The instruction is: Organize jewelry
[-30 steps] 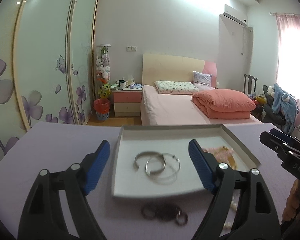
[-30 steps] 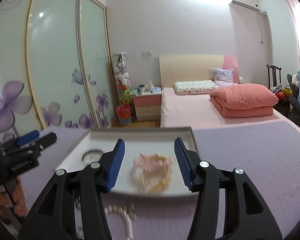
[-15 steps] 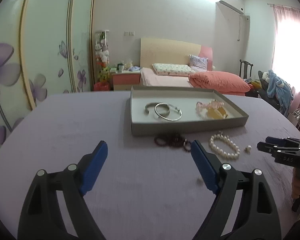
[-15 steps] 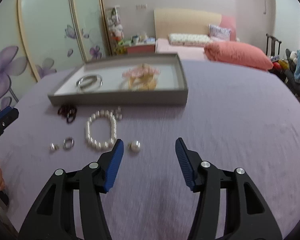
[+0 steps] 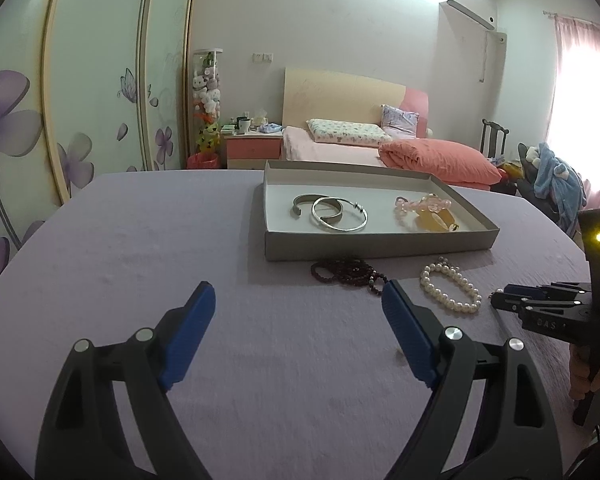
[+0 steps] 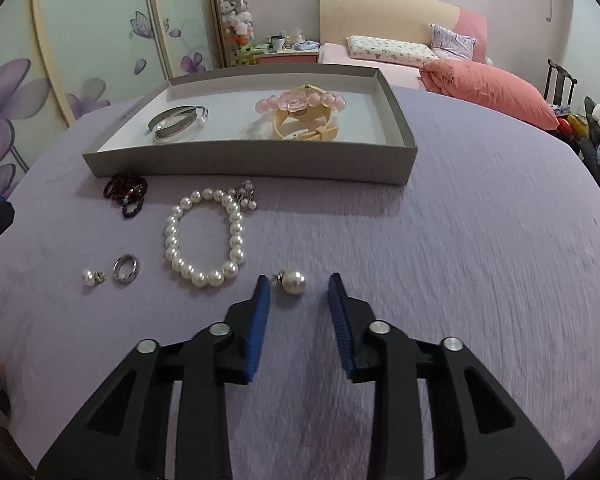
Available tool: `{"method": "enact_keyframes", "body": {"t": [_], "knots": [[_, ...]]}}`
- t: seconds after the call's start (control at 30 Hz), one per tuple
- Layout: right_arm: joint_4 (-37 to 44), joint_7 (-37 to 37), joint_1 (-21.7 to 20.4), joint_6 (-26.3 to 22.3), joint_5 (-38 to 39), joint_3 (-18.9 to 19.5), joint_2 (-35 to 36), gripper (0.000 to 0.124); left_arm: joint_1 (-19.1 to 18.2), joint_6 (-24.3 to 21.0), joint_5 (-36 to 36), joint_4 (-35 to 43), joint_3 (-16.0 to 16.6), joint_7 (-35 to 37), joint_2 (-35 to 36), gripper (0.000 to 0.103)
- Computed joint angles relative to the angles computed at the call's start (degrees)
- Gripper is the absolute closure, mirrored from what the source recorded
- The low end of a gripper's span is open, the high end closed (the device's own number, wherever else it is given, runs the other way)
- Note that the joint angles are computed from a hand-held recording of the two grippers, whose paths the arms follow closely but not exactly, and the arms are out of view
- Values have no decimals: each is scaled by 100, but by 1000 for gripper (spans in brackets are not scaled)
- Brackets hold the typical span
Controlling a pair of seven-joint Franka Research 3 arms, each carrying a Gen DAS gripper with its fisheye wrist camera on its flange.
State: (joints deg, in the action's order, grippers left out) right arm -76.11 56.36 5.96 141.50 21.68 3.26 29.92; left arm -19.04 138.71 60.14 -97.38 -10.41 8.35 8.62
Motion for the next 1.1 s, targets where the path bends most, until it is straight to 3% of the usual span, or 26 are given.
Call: {"method": "enact_keyframes", "body": {"t": [0.13,0.37,0.53,0.7,0.87,1.1], "knots": [[-24,-10,27,37,-54,-15,-14,107,-1,-8,-43,40,-1,73,29,20],[-372,11,-40,137,-23,-65,-255,108,4,156,-364,113,-21,428,106,20],[-359,334,-153,36,65,-143,-271,108,-47,294,-1033,403,-99,1330,377,20],[-453,427,-284,1,184,-140,-351,108,-213,-60,-1871,1073,-158,2514,923,20],[-560,363,-353,-22,321,-104,-426,108,-382,-360,-2407,1543,-61,3021,1290,40],[-466,365,-369,-123,415,-87,-360,108,-472,-618,-2880,2045,68,3281,1651,58]]}}
